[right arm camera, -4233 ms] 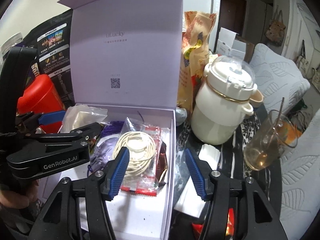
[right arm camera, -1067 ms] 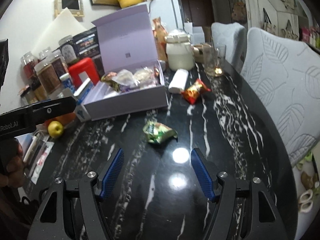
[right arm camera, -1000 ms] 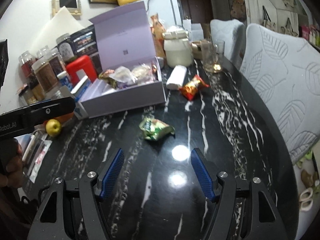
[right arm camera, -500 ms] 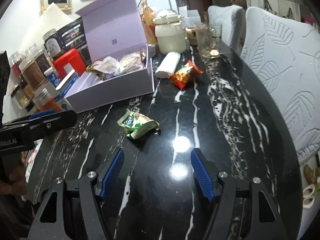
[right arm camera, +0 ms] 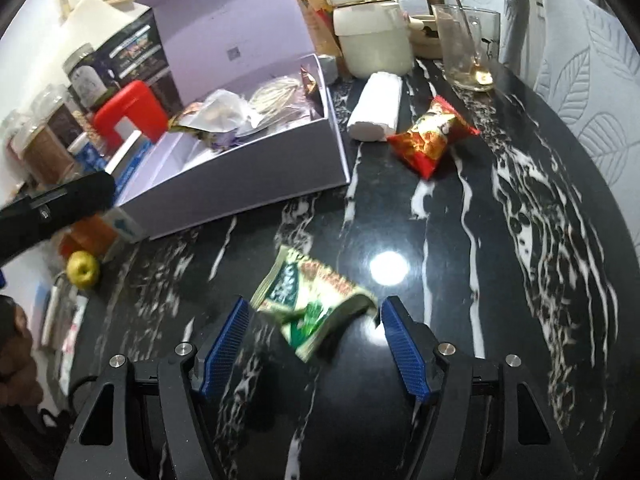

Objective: Organize soft objects
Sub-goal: 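Grasp the green-and-white packet with the right tool and lift it, then grasp the red cartoon packet with left tool while right tool holds the green packet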

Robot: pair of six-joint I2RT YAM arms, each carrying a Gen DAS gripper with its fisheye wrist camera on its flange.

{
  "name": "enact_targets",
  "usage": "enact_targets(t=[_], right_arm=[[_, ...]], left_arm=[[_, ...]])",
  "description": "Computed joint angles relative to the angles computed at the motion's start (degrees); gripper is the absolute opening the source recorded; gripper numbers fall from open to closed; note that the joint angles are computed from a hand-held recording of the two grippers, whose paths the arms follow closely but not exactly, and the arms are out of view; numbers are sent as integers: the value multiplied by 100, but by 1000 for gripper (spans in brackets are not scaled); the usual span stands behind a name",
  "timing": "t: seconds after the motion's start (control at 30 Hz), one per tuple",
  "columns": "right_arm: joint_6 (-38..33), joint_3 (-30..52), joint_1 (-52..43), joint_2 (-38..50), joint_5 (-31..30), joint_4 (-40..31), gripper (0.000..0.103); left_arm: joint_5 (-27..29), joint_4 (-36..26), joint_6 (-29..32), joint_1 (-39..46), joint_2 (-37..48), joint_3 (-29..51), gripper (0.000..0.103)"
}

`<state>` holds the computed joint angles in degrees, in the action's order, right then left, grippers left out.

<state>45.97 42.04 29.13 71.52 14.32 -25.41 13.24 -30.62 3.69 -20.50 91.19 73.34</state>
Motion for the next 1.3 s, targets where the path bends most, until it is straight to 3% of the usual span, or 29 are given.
enact_targets(t=[0.1,0.17,0.3,0.57,0.93,1.1,1.3], right_arm=[[-114,179,-44,242,69,-32,68],[-315,305,-42,424,186,-58,61],[-710,198,-295,354,-160,131,49],[-1022,-480,-1119,-636,-322,-213,49],[-2084,-854,-3305,-2033,-1057,-1139,49],[-2560,-917,-4061,-2225,-1450,-1203,49],[-2850,-930,-4570,-2166,-1843,-1070,49]], left_arm=[[-69,7,-39,-61,157,148,100],[-138,45,-46,-134,226,211,100],[-85,118,-150,-269,337,308,100],[-44,321,-381,-823,617,468,100],[287,529,-334,-1727,1425,1175,93],[165,514,-242,-2003,2068,1774,73],[24,293,105,-2200,2793,2557,71]])
